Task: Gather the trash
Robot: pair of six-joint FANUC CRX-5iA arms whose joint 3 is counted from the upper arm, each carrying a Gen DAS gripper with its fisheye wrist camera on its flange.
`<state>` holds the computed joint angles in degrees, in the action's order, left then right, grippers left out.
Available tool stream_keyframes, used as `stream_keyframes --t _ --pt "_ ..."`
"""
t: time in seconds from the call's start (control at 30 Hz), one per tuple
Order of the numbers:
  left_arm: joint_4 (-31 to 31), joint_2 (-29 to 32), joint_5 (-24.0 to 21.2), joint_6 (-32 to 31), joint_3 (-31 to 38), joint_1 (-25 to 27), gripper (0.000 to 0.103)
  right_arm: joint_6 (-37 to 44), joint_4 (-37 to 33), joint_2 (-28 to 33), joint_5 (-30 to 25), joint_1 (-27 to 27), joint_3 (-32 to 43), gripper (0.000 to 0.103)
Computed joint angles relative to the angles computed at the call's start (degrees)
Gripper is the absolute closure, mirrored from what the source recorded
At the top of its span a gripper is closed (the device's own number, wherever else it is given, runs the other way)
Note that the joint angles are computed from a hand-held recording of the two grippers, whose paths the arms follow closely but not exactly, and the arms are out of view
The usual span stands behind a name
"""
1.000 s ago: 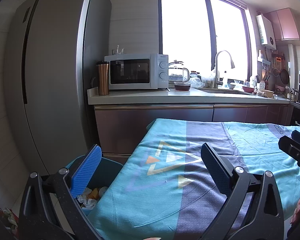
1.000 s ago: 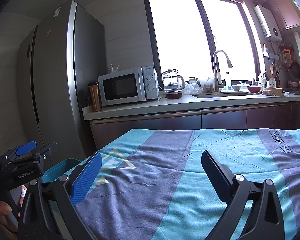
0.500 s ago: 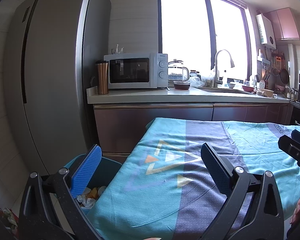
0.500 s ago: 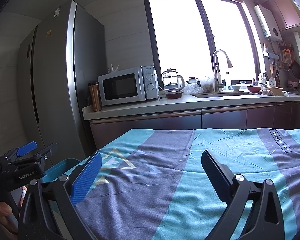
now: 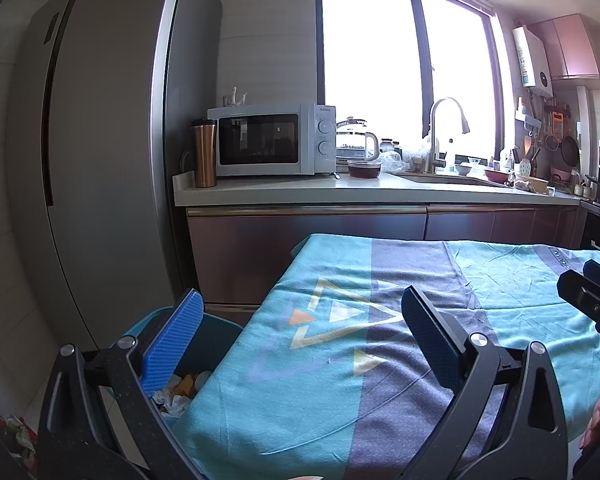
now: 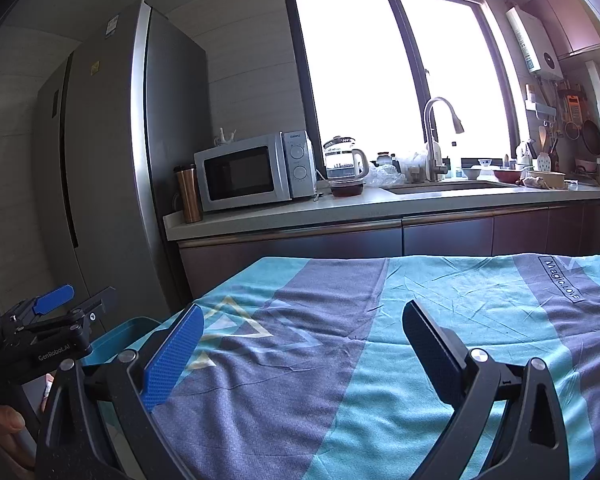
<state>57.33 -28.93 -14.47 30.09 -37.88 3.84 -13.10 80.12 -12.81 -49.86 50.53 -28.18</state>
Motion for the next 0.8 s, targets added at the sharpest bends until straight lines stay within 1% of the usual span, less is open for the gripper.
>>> stream_keyframes --t 0.17,0.23,0.37,0.47,0.53,0.6,0.67,0.8 --pt "-0.50 0.03 -0.29 0.31 0.12 -0.01 0.005 -0.32 -0.12 0.09 0.11 -0.15 -0.01 0.007" --pt "-2.41 0.18 -0.19 1.61 0.43 0.03 0.005 -0.64 0.03 0.08 0.01 -0.14 -0.10 0.007" --pt "-2.27 0.60 0.17 0.67 0.47 -0.83 0.005 -0.97 0.10 -0.15 -0.08 -0.34 -0.49 0.007" --pt "-4.52 1.79 -1.99 2.67 1.99 -0.39 0.005 -0.75 -0.85 -0.35 -0.19 -0.62 -0.66 0.007" --pt "-7.61 3.07 -4.13 5.28 3.74 0.18 0.005 -0.89 -1.40 -0.59 -0.59 -0.78 -0.91 0.007" --pt "-9.12 4.15 -5.04 6.89 4.82 0.17 0.005 -0.76 -2.14 -0.99 -1.02 -0.97 -1.23 0.007" --pt "-10.86 5.75 -6.36 8.27 6.38 0.05 0.005 -0.06 -3.27 -1.36 -1.09 -1.29 -1.41 0.007" --pt "-16.00 9.39 -8.73 13.34 10.25 -0.32 0.005 0.59 -4.93 -2.21 -0.93 -2.19 -1.97 0.007"
